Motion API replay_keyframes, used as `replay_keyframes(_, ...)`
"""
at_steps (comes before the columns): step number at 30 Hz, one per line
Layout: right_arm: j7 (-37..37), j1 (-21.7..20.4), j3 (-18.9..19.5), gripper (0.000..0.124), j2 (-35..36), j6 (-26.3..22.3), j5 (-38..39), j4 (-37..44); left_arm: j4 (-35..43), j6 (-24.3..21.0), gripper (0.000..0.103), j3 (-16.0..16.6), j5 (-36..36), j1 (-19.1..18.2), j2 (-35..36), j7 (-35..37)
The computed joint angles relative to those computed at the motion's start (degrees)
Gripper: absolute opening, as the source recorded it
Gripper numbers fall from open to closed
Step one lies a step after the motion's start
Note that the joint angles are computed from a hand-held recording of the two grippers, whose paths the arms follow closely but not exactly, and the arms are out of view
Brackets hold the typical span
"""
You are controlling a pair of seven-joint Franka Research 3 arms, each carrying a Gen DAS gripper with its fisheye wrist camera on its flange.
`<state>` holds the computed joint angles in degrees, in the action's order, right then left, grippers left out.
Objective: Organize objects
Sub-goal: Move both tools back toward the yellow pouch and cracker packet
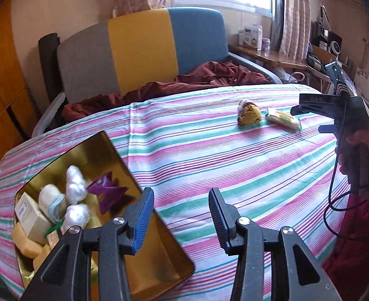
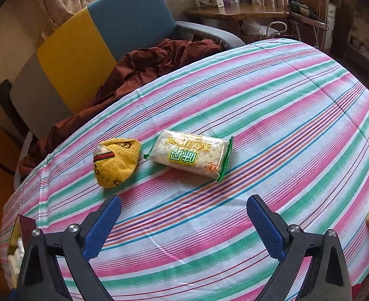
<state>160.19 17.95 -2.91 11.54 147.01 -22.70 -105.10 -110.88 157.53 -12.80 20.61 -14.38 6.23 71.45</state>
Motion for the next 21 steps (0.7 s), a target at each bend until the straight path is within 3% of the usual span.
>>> replay_keyframes(21,3.86,-2.91,0.01,0.103,-3.22,11.01,8.83,-7.76,18.73,-8.63,0.046,-0.61,1.38,-5.64,14.89,3.80)
